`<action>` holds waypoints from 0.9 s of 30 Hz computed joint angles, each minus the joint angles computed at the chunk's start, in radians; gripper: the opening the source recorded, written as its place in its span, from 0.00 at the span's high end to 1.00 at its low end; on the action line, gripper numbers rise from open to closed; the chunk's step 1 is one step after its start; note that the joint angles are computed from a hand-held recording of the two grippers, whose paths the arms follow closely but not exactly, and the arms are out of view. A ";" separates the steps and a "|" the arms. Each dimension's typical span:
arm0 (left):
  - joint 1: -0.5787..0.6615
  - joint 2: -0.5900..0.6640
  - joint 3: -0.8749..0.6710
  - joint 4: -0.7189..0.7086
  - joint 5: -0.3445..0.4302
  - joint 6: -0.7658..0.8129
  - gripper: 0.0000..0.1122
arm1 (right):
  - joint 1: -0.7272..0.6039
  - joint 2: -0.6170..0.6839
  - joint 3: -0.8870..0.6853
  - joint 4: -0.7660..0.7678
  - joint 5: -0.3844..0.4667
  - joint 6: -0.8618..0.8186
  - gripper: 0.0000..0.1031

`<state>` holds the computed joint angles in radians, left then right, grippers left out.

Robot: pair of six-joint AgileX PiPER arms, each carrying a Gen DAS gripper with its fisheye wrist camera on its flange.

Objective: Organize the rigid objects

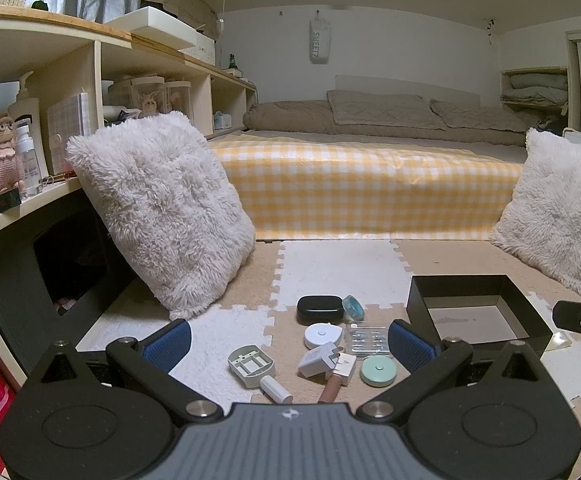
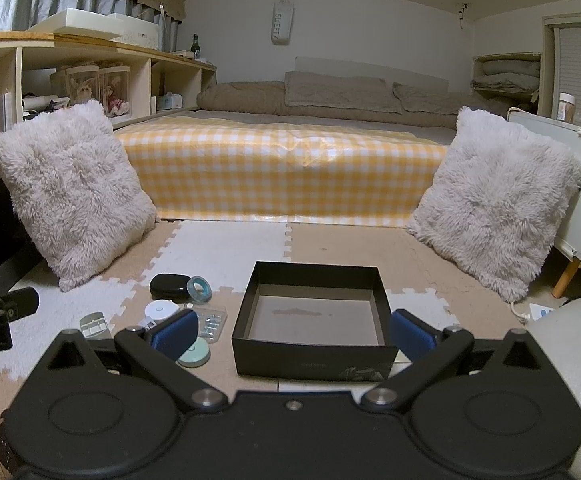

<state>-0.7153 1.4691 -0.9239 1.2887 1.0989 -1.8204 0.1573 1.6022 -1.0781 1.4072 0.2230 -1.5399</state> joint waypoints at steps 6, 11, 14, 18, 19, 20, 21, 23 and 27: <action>0.001 0.002 -0.001 -0.001 -0.001 0.000 0.08 | 0.000 0.001 0.000 -0.001 -0.001 0.001 0.00; 0.001 -0.001 -0.001 -0.002 0.000 0.003 0.08 | 0.002 0.002 -0.001 -0.004 -0.003 0.003 0.00; 0.002 0.001 -0.002 -0.002 -0.002 0.002 0.08 | 0.002 0.000 0.003 0.004 -0.003 -0.003 0.00; 0.002 0.001 -0.002 -0.002 -0.002 0.001 0.08 | 0.004 0.002 0.001 -0.002 -0.005 0.003 0.00; 0.002 -0.001 -0.001 -0.003 -0.001 0.003 0.08 | 0.003 0.001 0.001 -0.007 -0.004 0.007 0.00; 0.002 -0.001 -0.001 -0.003 -0.001 0.003 0.08 | 0.004 0.001 0.000 -0.017 -0.005 0.017 0.00; 0.002 -0.001 -0.001 -0.003 -0.002 0.003 0.08 | 0.004 0.000 -0.001 -0.025 -0.004 0.025 0.00; -0.013 0.003 0.006 -0.002 -0.001 -0.022 0.08 | 0.003 -0.002 -0.003 -0.039 -0.002 0.040 0.00; -0.024 0.003 0.023 0.020 -0.011 -0.073 0.08 | -0.003 -0.006 0.004 0.015 0.008 -0.015 0.00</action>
